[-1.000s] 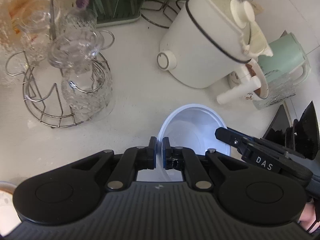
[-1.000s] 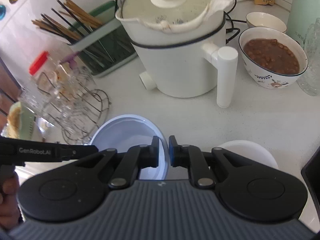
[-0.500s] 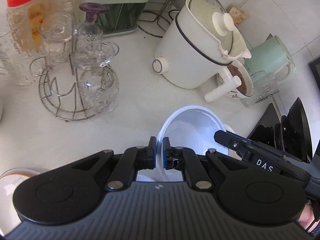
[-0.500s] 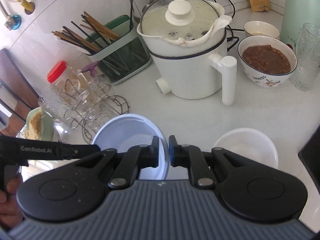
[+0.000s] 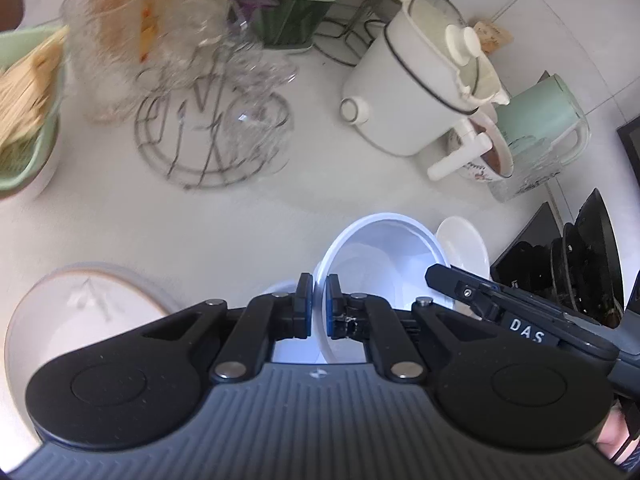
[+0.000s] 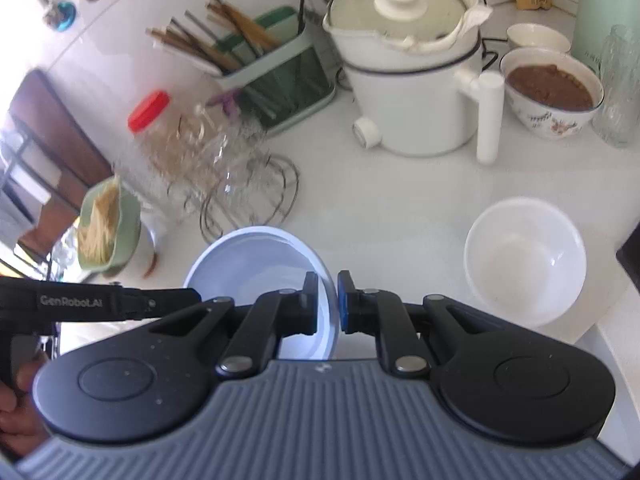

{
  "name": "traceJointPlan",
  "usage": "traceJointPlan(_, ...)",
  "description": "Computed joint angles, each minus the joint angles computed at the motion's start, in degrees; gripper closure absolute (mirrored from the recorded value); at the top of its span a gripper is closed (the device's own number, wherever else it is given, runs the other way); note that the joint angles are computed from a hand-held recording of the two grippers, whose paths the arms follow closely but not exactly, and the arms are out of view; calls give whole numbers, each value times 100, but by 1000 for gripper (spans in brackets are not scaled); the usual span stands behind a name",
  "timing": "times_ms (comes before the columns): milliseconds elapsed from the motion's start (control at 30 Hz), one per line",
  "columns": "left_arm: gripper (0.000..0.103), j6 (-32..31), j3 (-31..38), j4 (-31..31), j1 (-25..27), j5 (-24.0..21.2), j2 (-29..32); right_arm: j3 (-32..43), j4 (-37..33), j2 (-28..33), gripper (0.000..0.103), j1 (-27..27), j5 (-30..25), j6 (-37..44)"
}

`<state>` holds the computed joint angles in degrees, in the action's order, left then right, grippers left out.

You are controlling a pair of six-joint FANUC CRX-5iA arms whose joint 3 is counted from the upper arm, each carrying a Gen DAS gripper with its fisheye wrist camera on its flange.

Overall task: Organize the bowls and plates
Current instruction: 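Lift the second blue bowl with both grippers and carry it over the first bowl, then lower the second blue bowl into the first bowl and open both grippers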

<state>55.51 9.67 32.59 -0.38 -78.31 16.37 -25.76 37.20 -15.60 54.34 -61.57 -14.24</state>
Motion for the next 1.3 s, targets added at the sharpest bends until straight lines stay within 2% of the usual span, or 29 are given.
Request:
traceJointPlan(200, 96, 57, -355, -189, 167, 41, -202, 88, -370, 130, 90, 118, 62, 314)
traceJointPlan(400, 96, 42, -424, -499, 173, 92, -206, 116, -631, 297, 90, 61, 257, 356)
traceJointPlan(800, 96, -36, -486, -575, 161, 198, -292, 66, -531, 319, 87, 42, 371, 336)
traceJointPlan(867, 93, 12, -428, -631, 154, 195, -294, 84, -533, 312, 78, 44, 339, 316)
traceJointPlan(900, 85, 8, -424, -625, 163, 210, -310, 68, -474, 286, 69, 72, 304, 257)
traceJointPlan(933, 77, -12, -433, -596, 179, 228, -333, 21, -375, 239, 66, 108, 290, 169)
traceJointPlan(1000, 69, -58, -467, -529, 215, 293, -398, -26, -165, 186, 65, 184, 212, -16)
traceJointPlan(1300, 69, -501, -456, -226, 222, 401, -659, 30, 648, 134, 65, 585, -603, -437)
